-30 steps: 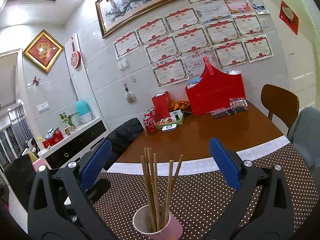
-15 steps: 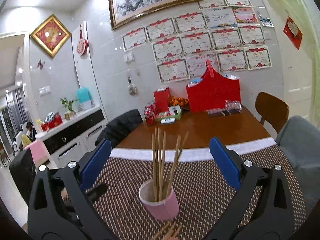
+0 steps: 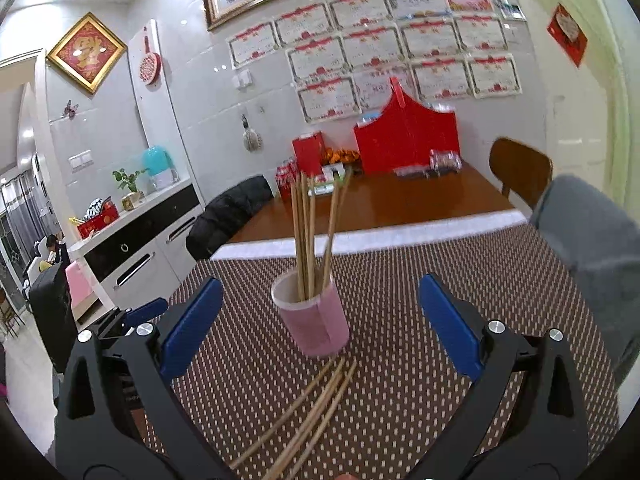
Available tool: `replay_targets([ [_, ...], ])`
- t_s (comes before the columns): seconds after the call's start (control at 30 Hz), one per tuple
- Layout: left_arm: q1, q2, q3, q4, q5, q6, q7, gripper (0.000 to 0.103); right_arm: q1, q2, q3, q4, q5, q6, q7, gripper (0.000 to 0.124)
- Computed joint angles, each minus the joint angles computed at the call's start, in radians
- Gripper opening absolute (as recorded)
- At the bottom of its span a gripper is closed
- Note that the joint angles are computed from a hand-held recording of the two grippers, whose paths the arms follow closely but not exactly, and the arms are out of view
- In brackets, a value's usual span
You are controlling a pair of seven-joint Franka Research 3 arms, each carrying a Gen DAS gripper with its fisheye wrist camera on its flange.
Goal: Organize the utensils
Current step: 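Move both tools back down toward the chopstick pile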
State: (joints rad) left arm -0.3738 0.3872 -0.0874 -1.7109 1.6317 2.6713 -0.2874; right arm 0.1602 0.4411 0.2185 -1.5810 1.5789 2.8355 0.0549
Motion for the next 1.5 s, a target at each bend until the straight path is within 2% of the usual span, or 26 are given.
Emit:
replay_targets([
  [0.07, 0.001, 0.019, 0.0, -0.001, 0.003, 0.007, -0.012, 0.085, 0.002, 0.009, -0.005, -0.015, -0.015, 0.008, 0.026, 0.097],
  [0.2, 0.002, 0.068, 0.0, 0.024, -0.109, 0.023, 0.106, 0.085, -0.001, 0.058, -0.01, -0.009, -0.093, 0.006, 0.146, 0.097],
  [0.3, 0.017, 0.105, -0.01, 0.043, -0.269, 0.062, 0.278, 0.085, 0.004, 0.093, -0.016, -0.007, -0.207, 0.01, 0.283, 0.097],
  [0.43, 0.04, 0.165, -0.049, 0.082, -0.511, 0.037, 0.543, 0.085, 0.028, 0.107, -0.038, -0.046, -0.385, 0.025, 0.444, 0.097],
  [0.6, 0.032, 0.209, -0.054, 0.115, -0.665, 0.009, 0.708, 0.085, 0.065, 0.109, -0.066, -0.113, -0.598, 0.026, 0.577, 0.097],
  [0.7, 0.007, 0.225, -0.027, 0.129, -0.712, -0.014, 0.751, 0.085, 0.083, 0.104, -0.068, -0.163, -0.692, 0.063, 0.617, 0.097],
  [0.9, -0.024, 0.228, 0.026, 0.121, -0.801, -0.002, 0.8, 0.085, 0.098, 0.099, -0.06, -0.211, -0.849, 0.122, 0.695, 0.097],
  [1.0, -0.035, 0.22, 0.043, 0.108, -0.816, 0.007, 0.811, 0.085, 0.128, 0.104, -0.087, -0.225, -0.937, 0.139, 0.763, 0.097],
  [1.03, -0.038, 0.219, 0.047, 0.106, -0.818, 0.008, 0.814, 0.085, 0.164, 0.112, -0.126, -0.216, -0.986, 0.132, 0.816, 0.097],
  [1.17, -0.036, 0.228, 0.051, 0.115, -0.835, 0.024, 0.836, 0.085, 0.196, 0.118, -0.162, -0.224, -1.09, 0.147, 0.89, 0.097],
  [1.37, -0.029, 0.217, 0.04, 0.095, -0.873, 0.069, 0.876, 0.085, 0.205, 0.121, -0.195, -0.21, -1.221, 0.103, 0.984, 0.097],
  [1.5, -0.029, 0.229, 0.029, 0.107, -0.905, 0.062, 0.924, 0.085, 0.195, 0.15, -0.202, -0.154, -1.289, 0.065, 1.054, 0.097],
])
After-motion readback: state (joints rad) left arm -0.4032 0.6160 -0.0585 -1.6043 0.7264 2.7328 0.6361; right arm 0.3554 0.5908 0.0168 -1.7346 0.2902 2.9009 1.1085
